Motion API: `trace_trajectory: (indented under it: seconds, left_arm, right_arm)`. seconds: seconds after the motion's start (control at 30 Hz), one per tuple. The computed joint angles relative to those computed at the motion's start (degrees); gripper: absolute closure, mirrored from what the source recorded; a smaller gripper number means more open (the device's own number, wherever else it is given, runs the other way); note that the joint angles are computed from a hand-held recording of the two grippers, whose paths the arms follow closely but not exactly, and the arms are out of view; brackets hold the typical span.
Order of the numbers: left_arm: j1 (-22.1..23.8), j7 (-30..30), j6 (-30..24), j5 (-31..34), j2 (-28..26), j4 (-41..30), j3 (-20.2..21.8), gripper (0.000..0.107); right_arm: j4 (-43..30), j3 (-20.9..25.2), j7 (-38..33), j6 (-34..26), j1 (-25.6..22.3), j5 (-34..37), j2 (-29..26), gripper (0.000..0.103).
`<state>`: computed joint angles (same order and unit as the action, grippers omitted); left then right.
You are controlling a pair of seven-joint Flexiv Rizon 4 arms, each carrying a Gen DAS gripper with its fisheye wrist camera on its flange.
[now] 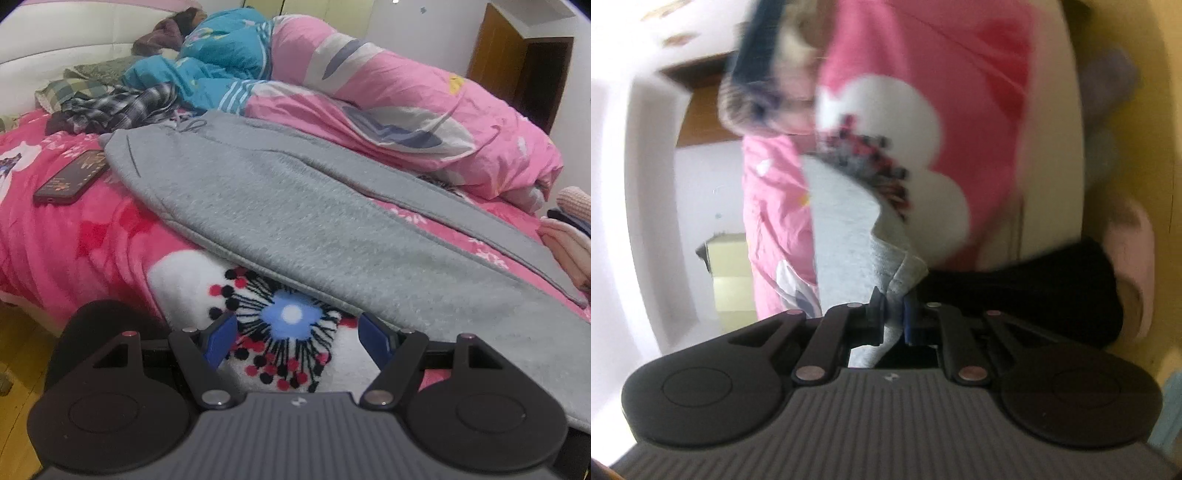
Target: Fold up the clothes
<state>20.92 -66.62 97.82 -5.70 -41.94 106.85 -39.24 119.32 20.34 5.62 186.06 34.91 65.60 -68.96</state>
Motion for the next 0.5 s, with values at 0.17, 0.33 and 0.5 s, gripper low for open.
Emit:
trace_trajectory:
  seconds: [0.17, 0.33, 0.5]
  left_arm:
    - [-3.2, -2.0, 0.9, -1.3, 1.3, -0.7, 3.8, 0.024]
    - [-1.6, -4.2, 3.7, 0.2, 0.5, -0.4, 1.5, 0.009]
    - [-0.1, -6.3, 2.8, 2.0, -0.1, -1.0, -0.5, 0.004]
  right_arm:
    - [2.3, 3.3, -19.8, -11.4, -1.5, 12.2, 8.5, 0.083]
    - [-2.6, 2.5, -61.7, -18.3, -7.0, 24.7, 21.6, 0.076]
    - [-10.6, -0.2, -95.7, -17.5, -9.3, 22.9, 28.0, 0.049]
